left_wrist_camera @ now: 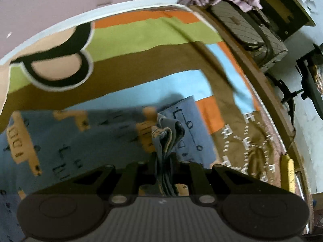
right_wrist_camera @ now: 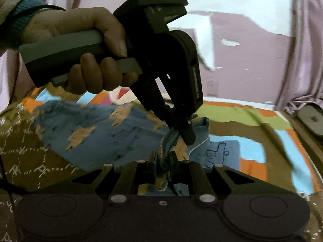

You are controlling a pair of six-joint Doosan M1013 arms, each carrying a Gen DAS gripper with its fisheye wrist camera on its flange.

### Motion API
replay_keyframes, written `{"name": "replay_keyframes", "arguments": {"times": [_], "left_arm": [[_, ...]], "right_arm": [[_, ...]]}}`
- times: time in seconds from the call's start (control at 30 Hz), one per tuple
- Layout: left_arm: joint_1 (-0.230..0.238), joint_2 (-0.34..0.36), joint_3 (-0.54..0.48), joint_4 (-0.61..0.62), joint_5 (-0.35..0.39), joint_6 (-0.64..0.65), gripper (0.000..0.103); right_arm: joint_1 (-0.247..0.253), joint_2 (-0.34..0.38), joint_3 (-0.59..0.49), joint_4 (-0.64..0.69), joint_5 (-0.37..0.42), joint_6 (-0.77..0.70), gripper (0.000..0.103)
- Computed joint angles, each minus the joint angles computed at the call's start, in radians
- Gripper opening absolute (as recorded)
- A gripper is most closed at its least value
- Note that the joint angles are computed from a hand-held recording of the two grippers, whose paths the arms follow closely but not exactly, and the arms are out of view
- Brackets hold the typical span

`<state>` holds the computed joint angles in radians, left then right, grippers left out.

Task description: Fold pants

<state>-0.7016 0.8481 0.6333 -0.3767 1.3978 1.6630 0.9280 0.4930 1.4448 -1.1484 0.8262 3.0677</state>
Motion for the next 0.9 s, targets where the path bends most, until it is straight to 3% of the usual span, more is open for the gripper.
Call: {"name": "replay_keyframes", "arguments": {"times": [0.1,0.2,0.27,0.3,0.37,0.53,0.7,0.77,0.9], "left_arm": [[0.018,-0.035,0.101,-0.023,-0.094,0.044,0.018],[0.033,-0.054,0.162,-0.040,-0.160,0.073,0.040],[0.045,-0.063,0.190,-0.068,-0.185,0.061,0.059],[0.053,-0.063,0.198,-0.093,-0.188,0.049,0.060],[0.065,-0.063,0.208,-0.129,-0.191,0.037,0.061],[0.069,-0.059,0.210,-0.135,-0.199,0.015,0.061],[0.054,-0.056,0.202,-0.074,-0.215,-0.017,0.053],[0.046,-0.054,0.193,-0.040,-0.217,-0.031,0.037],[0.039,-0.052,0.183,-0.018,-0.211,-0.040,0.025]], "right_arm": [[-0.002,0.031,-0.033,0.052,0.001,-0.053,0.012],[0.001,0.053,-0.050,0.069,0.005,-0.056,0.019],[0.005,0.057,-0.047,0.060,-0.001,-0.030,0.031],[0.008,0.059,-0.045,0.049,-0.001,-0.018,0.035],[0.014,0.055,-0.032,0.018,-0.011,0.009,0.054],[0.023,0.060,-0.035,0.026,0.000,-0.057,0.056],[0.021,0.073,-0.051,0.041,0.033,-0.144,0.050],[0.017,0.077,-0.059,0.061,0.040,-0.169,0.039],[0.016,0.075,-0.056,0.071,0.040,-0.163,0.028]]}}
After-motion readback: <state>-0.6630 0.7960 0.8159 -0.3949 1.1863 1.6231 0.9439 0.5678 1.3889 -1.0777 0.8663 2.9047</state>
